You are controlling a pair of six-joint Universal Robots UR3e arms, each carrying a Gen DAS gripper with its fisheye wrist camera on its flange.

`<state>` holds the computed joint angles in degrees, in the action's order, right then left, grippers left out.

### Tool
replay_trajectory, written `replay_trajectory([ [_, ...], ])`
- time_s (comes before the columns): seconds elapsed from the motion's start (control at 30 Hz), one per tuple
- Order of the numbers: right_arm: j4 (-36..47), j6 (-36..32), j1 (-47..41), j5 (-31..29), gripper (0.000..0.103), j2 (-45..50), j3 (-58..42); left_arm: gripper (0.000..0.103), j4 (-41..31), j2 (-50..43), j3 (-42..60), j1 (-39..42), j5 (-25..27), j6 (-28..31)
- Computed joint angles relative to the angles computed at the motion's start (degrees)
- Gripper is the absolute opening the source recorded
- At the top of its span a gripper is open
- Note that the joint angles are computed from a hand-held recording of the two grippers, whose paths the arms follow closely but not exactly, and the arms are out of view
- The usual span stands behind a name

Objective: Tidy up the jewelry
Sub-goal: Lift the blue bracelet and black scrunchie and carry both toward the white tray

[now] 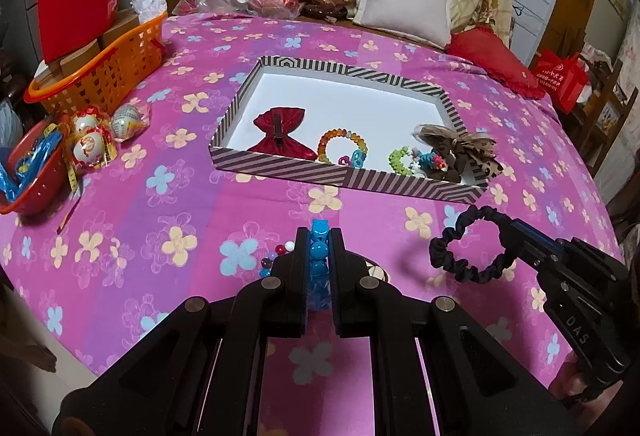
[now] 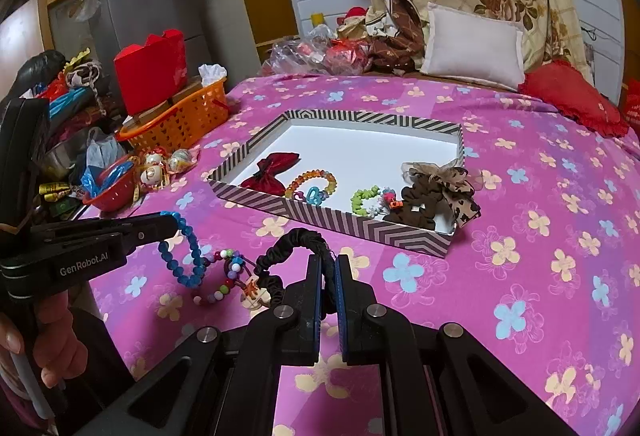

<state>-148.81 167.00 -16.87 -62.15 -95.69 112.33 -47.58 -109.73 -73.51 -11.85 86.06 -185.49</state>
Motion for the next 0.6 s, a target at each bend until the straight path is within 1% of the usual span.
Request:
replay_trajectory([
  [0.37,-0.1,0.2,0.2,-0.1,0.006,2.2,-1.6,0.007,-1.8,-3.6,4.1,-0.2,0.3,-0.1],
  [0.5,0.2,0.7,0.6,-0.3,0.006,4.7,-4.7,0.007,-3.7,-5.9,8.3,0.4,-0.9,0.2],
  [0.6,0.8,1.1,0.9,-0.5,0.006,7.5,-8.2,0.007,-7.0,-9.0,14.2,1.1,-2.5,0.6],
])
